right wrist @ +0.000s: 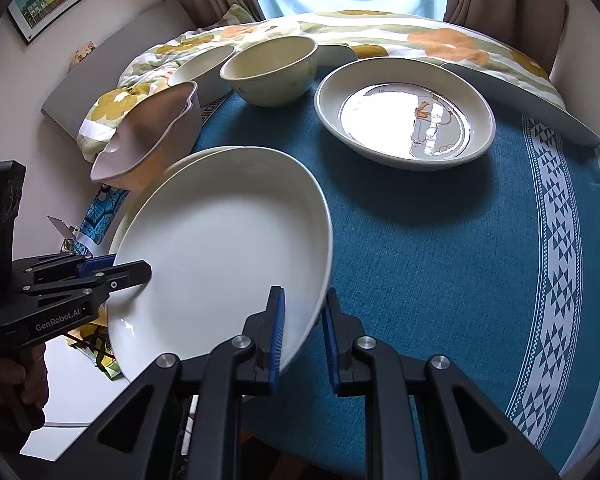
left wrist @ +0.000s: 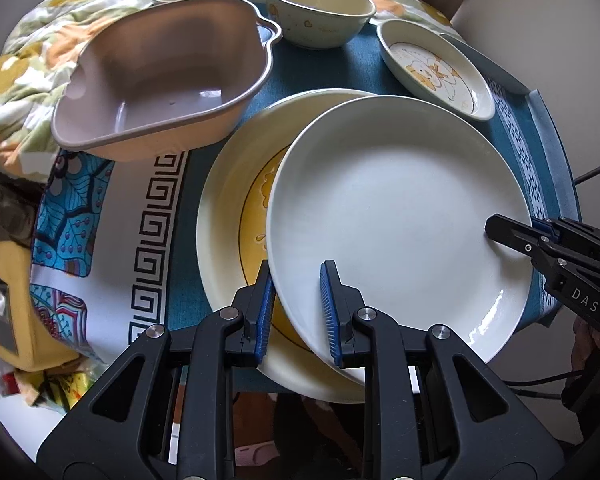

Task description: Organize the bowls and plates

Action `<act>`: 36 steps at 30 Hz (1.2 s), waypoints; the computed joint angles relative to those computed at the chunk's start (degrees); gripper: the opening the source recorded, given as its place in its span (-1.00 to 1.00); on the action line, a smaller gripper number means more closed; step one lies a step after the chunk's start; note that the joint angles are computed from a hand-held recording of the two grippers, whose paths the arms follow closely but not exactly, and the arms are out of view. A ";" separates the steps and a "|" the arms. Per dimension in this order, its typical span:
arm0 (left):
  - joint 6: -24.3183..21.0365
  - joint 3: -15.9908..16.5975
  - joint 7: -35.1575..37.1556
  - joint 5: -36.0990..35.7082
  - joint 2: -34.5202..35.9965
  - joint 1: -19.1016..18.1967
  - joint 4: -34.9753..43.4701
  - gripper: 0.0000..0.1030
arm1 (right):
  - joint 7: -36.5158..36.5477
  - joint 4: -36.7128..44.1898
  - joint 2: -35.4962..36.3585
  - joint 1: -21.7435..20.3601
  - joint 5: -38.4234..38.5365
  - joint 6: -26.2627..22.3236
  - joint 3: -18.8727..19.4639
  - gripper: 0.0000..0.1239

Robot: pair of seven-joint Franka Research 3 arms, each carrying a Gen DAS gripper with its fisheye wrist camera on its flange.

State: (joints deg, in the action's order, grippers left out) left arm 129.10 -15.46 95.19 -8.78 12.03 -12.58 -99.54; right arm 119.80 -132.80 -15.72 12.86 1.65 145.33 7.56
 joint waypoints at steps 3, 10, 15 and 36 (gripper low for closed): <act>-0.19 -0.03 -0.53 1.27 0.88 -0.51 0.76 -0.64 | 0.33 0.47 0.45 -0.04 -0.39 -0.35 0.17 -0.73; 0.24 -0.02 -1.06 4.31 2.07 -1.19 1.89 -0.64 | 1.19 1.29 1.29 0.18 -1.84 -1.01 0.32 -0.73; 0.86 0.51 -3.60 11.39 2.14 -3.11 2.09 -0.63 | 1.43 1.89 1.88 0.32 -2.98 -1.51 0.42 -0.73; 3.19 0.89 -8.26 24.00 0.40 -5.56 -0.61 -0.63 | 2.04 5.28 4.08 0.84 -9.30 -5.41 0.81 -0.73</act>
